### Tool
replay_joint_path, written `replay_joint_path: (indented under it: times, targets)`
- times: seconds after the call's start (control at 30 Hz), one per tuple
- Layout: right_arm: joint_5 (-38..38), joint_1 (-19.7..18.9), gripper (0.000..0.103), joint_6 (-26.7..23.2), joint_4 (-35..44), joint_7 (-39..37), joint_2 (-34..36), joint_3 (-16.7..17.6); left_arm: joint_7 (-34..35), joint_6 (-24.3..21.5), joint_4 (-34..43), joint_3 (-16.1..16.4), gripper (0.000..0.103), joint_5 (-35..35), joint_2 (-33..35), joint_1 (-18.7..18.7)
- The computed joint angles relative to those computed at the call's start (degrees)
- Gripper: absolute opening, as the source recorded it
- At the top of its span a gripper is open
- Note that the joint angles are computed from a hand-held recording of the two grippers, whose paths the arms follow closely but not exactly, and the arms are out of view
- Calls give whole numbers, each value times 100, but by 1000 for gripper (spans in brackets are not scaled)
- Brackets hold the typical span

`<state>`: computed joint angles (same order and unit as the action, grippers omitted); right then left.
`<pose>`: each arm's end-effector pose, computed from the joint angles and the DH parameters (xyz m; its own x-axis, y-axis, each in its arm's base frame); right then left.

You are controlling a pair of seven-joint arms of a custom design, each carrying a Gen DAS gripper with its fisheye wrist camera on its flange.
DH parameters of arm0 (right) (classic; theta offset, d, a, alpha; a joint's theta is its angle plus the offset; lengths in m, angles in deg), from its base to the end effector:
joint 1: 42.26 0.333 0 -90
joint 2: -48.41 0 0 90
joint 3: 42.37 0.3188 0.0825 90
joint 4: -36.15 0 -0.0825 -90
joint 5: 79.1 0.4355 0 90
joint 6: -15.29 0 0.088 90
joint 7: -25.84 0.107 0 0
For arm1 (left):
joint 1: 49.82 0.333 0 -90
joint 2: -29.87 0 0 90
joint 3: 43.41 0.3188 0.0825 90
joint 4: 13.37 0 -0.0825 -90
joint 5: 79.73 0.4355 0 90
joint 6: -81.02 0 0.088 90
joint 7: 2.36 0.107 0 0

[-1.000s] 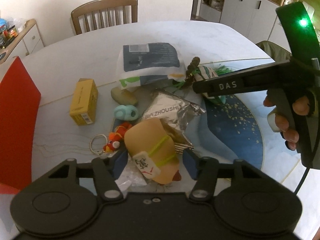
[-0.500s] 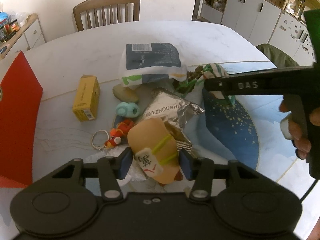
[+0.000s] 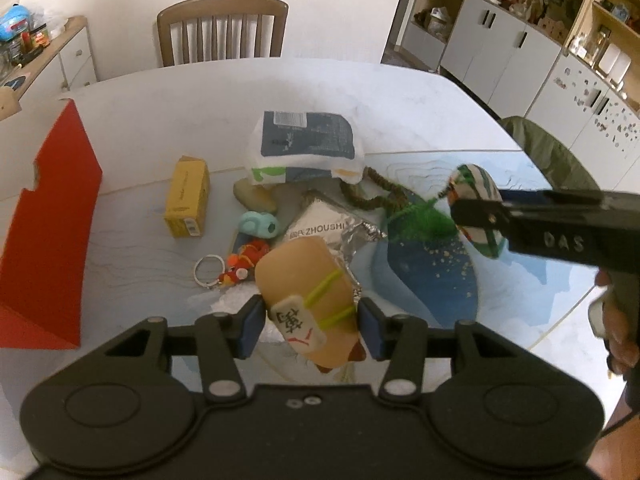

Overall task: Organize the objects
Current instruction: 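Grasp the tan egg-shaped toy with left tool while right tool grasps the green tasseled pouch, then carry the egg toy with left tool while right tool carries the pouch into the box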

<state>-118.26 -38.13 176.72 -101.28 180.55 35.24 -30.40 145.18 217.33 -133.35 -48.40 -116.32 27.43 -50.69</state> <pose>0.5128 0.1827 0.4398 -0.2043 -0.9714 -0.1206 -0.7033 0.2314 -0.6722 0.6080 -0.0690 0.4555 -0.6734 -0.7302 0.1159 -0.6560 0.5178 -0.5491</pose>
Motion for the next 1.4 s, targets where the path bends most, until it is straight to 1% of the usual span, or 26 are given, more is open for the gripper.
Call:
replay_joint_path:
  times: [0.2, 0.37, 0.6, 0.73, 0.9, 1.13, 1.4]
  targets:
    - [208, 74, 47, -169, -155, 76, -431, 169, -161, -258, 127, 89, 49, 98, -100, 85]
    - [457, 115, 47, -297, -73, -33, -580, 334, -279, -430, 319, 174, 49, 180, -88, 188]
    - [511, 285, 47, -436, 371, -215, -407, 506, -219, -618, 635, 281, 49, 135, 0, 407]
    - [362, 440, 47, -516, 805, -184, -87, 538, -75, -825, 918, 325, 49, 50, 138, 569]
    - [179, 809, 47, -763, 1392, -150, 375, 400, 115, -1020, 1287, 345, 49, -51, 346, 795]
    - [-126, 1395, 47, -1077, 2347, -219, 1097, 130, 160, -1311, 1989, 283, 49, -19, 808, 1146]
    - [-172, 2073, 47, -1409, 3562, -475, 2005, -293, 257, -1387, 2825, 126, 50, 46, 1395, 1528]
